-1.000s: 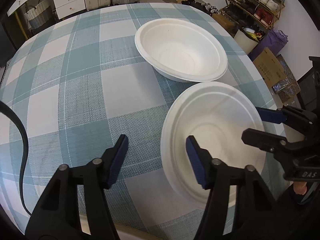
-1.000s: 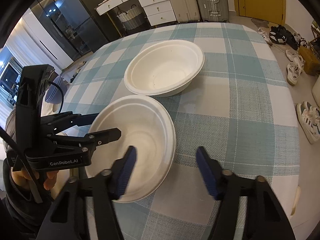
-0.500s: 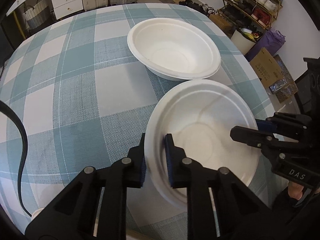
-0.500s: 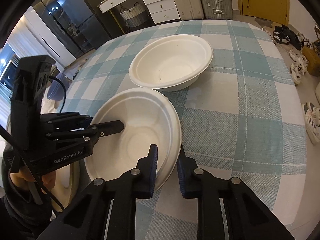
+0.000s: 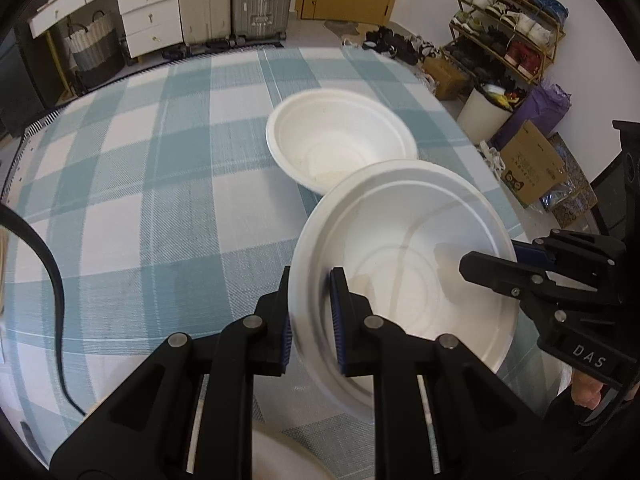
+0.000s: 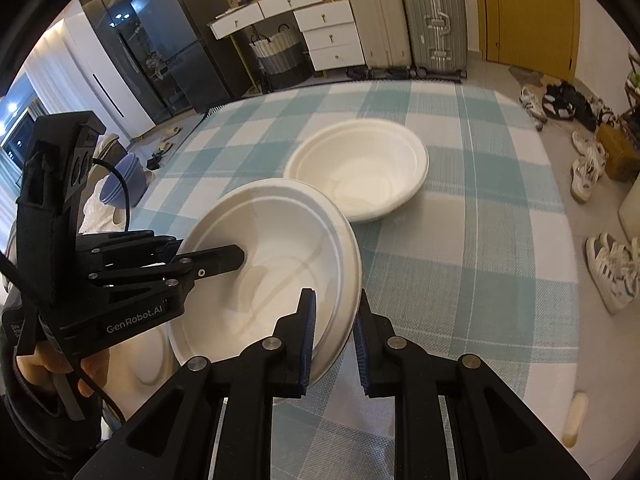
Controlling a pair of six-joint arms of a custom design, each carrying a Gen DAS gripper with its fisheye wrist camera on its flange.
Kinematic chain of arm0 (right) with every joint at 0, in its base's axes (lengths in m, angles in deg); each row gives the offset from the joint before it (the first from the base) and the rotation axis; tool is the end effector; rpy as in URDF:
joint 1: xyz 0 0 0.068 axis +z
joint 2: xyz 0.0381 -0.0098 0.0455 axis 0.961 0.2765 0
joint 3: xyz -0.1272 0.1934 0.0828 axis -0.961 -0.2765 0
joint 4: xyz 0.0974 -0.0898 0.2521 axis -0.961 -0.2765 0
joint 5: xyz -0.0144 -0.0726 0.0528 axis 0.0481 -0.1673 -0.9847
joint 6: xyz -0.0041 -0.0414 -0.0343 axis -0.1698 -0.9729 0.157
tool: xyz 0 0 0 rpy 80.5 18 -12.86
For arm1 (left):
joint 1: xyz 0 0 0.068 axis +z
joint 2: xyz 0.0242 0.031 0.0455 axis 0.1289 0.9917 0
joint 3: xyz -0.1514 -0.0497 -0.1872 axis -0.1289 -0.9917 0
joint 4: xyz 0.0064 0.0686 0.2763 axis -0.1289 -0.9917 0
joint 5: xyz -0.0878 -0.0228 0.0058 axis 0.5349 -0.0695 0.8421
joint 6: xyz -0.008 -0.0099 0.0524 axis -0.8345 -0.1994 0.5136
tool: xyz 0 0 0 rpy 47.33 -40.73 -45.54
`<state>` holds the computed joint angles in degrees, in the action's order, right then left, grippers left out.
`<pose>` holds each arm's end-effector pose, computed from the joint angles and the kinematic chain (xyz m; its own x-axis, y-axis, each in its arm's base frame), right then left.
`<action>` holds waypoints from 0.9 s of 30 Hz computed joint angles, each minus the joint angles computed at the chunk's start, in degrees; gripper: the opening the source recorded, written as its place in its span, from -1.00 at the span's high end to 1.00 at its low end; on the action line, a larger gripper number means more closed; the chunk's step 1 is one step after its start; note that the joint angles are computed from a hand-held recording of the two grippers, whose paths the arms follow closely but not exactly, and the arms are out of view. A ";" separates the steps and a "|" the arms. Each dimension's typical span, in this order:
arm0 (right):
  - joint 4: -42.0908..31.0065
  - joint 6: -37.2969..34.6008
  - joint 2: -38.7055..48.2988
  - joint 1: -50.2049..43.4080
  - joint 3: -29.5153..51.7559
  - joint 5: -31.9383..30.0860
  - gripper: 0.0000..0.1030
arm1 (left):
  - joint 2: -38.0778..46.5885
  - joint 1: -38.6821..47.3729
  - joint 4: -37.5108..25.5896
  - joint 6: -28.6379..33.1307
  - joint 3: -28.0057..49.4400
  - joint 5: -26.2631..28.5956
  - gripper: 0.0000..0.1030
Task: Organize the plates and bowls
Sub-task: 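Lift the white bowl stack with both grippers and carry it toward the third white bowl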
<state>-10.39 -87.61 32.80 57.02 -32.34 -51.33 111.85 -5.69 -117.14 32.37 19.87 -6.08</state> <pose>0.1952 -0.0433 0.2096 -0.8481 -0.0672 -0.5255 -0.2162 0.9495 0.2274 0.2199 -0.0586 0.2137 -0.8408 0.2471 -0.4817 0.3589 0.9206 -0.1541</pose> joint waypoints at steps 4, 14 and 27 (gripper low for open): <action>-1.17 0.73 -1.28 0.43 2.37 0.73 0.65 | -1.78 -1.66 -2.00 -0.65 2.49 -2.27 0.74; -1.75 1.25 2.56 -0.17 8.31 0.98 0.65 | 0.97 -3.62 -4.48 -2.00 9.56 -3.52 0.73; 2.94 3.98 12.07 1.91 13.87 3.62 0.65 | 13.34 -2.47 -1.41 -1.77 17.45 -2.53 0.71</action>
<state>-7.46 -83.63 44.87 58.93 -18.47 -47.71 125.18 -8.17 -118.55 30.60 37.32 -8.62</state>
